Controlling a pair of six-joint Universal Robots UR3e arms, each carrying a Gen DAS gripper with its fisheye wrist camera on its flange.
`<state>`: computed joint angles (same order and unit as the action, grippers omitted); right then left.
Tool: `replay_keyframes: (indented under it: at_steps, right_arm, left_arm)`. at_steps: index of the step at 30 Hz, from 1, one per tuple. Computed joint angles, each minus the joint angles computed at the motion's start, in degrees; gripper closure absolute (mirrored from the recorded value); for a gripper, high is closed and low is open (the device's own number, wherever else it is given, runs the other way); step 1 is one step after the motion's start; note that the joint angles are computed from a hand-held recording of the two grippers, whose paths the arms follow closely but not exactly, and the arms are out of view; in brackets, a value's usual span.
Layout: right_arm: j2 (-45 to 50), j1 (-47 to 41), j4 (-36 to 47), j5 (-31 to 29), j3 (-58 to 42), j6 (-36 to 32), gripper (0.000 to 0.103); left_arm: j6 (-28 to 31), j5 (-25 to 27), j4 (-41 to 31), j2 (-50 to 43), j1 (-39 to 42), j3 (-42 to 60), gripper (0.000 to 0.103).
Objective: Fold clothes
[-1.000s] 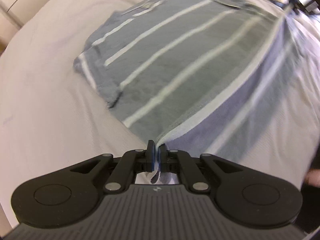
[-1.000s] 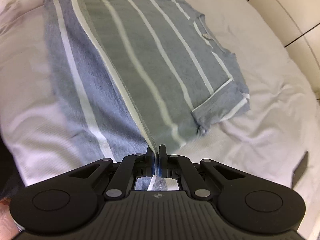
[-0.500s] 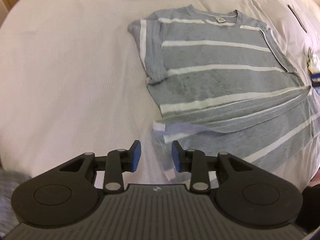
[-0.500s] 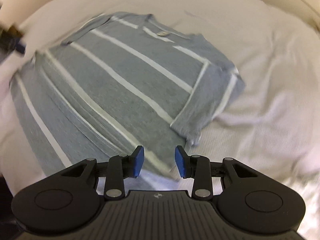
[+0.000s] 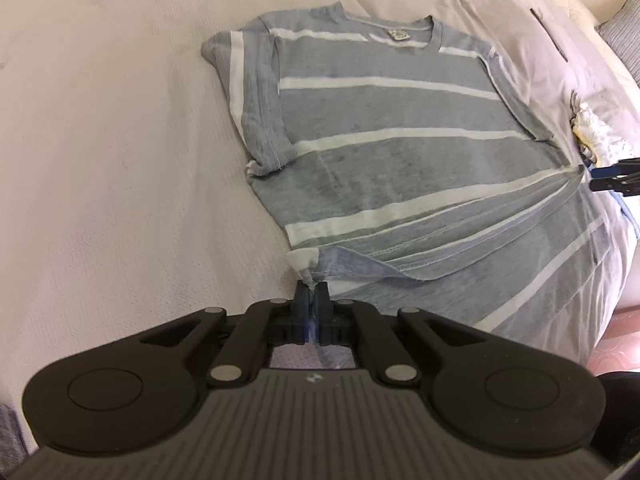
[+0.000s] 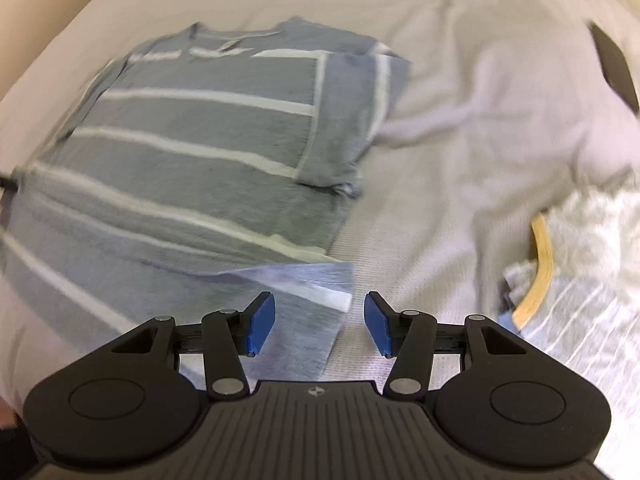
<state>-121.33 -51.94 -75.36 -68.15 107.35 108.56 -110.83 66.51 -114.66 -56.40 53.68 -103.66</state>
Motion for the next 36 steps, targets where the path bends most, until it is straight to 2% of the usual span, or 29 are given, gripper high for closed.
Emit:
replay_keyframes:
  at_steps: [3,4,6,7,9,12,15,18,21,27,31,36]
  right_arm:
    - [2.5,0.1,-3.3,1.3,1.8,1.7,0.052]
    - [4.0,0.6,-4.1,1.5,1.8,2.3,0.056]
    - [7.2,1.1,-4.4,1.9,1.2,3.4,0.074]
    - [8.2,1.4,-3.9,1.8,0.6,3.8,0.090]
    - [8.6,1.0,-2.6,1.9,-0.7,3.6,0.102]
    - [7.1,-1.9,2.9,3.3,-5.0,1.3,0.103]
    - [6.1,-4.5,9.3,5.7,-11.1,-1.6,0.103]
    - [7.1,-4.3,11.8,8.3,-16.3,-1.8,0.103]
    - [11.5,-0.6,7.7,10.9,-19.9,3.2,0.103]
    - [23.3,12.0,-12.0,11.3,-22.8,16.8,0.103]
    - [32.4,17.9,-23.3,10.1,-26.3,25.2,0.103]
    - [42.0,23.5,-33.6,7.6,-31.1,33.2,0.103]
  left_arm:
    - [-0.9,0.5,0.6,-0.8,-0.1,0.1,0.103]
    - [-1.5,0.7,1.1,-1.0,-0.4,-0.1,0.103]
    - [-3.0,1.1,1.9,-1.6,-1.4,-0.1,0.103]
    - [-3.5,1.2,1.8,-1.8,-1.9,0.4,0.103]
    - [-2.9,1.2,0.1,-1.8,-2.1,2.3,0.103]
    - [-1.0,-0.4,-5.4,-1.3,0.4,7.4,0.103]
    - [-1.2,-2.9,-8.5,-2.4,2.0,12.9,0.103]
    - [-2.7,-5.4,-9.9,-4.2,2.5,17.9,0.103]
    - [-10.9,-6.2,0.6,-9.4,-4.0,18.3,0.103]
    - [-23.5,-5.5,21.0,-24.7,-16.4,22.3,0.103]
    - [-28.2,-4.7,28.9,-35.4,-21.3,28.5,0.103]
    - [-32.3,-3.8,33.8,-47.4,-25.3,38.0,0.103]
